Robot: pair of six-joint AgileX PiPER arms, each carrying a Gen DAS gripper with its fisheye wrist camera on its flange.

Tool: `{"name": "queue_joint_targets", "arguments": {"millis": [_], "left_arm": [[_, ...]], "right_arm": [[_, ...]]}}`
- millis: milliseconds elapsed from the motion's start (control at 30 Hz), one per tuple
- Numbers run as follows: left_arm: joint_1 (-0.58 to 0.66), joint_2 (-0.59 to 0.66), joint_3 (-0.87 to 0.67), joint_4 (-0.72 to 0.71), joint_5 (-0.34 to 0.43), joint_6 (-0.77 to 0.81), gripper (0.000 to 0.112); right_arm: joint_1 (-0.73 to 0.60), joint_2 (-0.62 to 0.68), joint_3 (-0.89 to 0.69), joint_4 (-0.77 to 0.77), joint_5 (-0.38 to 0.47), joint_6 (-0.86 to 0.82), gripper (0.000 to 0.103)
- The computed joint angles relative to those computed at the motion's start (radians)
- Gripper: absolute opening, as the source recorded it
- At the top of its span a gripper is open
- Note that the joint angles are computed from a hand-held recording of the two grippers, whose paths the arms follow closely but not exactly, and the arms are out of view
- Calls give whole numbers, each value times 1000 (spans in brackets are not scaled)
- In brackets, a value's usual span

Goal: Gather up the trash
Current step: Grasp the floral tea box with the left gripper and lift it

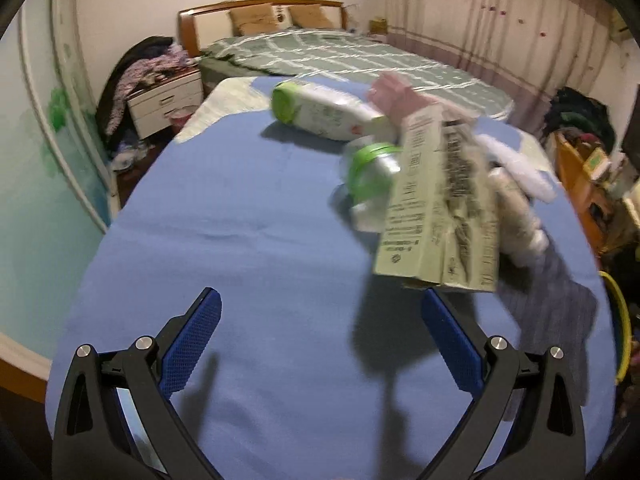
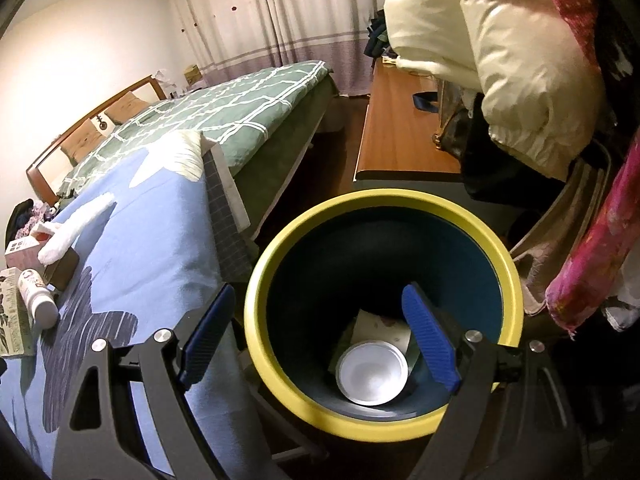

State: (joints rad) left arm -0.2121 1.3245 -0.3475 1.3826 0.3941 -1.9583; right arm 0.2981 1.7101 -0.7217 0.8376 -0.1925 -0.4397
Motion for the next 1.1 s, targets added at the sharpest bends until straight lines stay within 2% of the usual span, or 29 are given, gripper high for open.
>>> {"name": "queue_joint_targets", "arguments": {"millis": [133,233,367,500,733,900,967,1033,1100], "left_arm": [[-140,13,-45,-19,55,3,98],[-216,83,-121,-62,121,27,98],[-279,184,-238,-106,255,69,98],[-288,268,-344,-145,301,134,98],[-252,398,-429,-156,319,175,98],[-220,421,-423,-113,297,150,97],[-216,413,-406,-91,285,132,88],[-195,392,-386,-70,233,126,77],[-190,381,-373,-54,218,117,77]], "right_arm": [[5,-5,-1,30,-2,-31,81],[5,-6,1,28,-2,-28,81],[-2,-4,1,-19,5,19,81],[-7,-1,6,-77,6,78,81],[-20,1,15,-177,7,177,81],[-24,6,16,-218,9,216,81],[-26,8,16,-234,10,229,81],[-29,10,14,-251,13,243,81],[-28,9,14,-255,14,249,81]]}}
